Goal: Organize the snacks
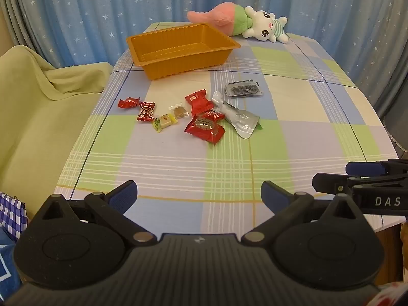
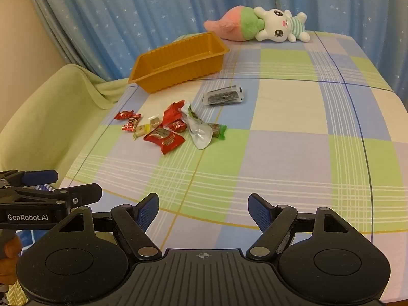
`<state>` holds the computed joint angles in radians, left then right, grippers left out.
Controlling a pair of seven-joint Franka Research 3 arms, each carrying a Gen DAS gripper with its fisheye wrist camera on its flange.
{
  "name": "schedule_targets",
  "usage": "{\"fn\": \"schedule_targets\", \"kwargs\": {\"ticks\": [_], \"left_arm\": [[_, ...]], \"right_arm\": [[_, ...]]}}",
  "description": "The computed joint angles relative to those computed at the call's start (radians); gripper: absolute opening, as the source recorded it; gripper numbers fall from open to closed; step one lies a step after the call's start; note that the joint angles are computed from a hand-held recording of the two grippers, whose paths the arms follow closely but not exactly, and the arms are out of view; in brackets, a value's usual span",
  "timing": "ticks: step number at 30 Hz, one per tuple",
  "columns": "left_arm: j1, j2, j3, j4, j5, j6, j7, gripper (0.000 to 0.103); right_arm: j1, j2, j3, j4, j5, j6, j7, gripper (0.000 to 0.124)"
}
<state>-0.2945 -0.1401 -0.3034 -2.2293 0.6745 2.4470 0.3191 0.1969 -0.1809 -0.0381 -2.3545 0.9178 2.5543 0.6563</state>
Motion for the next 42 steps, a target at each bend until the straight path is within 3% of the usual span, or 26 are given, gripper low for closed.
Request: {"fn": "schedule_targets", "kwargs": {"ticks": [42], "left_arm": [[-0.003,-0.006,0.001,-0.005,-0.002,0.003,0.000,0.103]], "right_arm": [[0.004,-0.008,0.000,-0.006,0.002,0.003,0.001,0.077]]}}
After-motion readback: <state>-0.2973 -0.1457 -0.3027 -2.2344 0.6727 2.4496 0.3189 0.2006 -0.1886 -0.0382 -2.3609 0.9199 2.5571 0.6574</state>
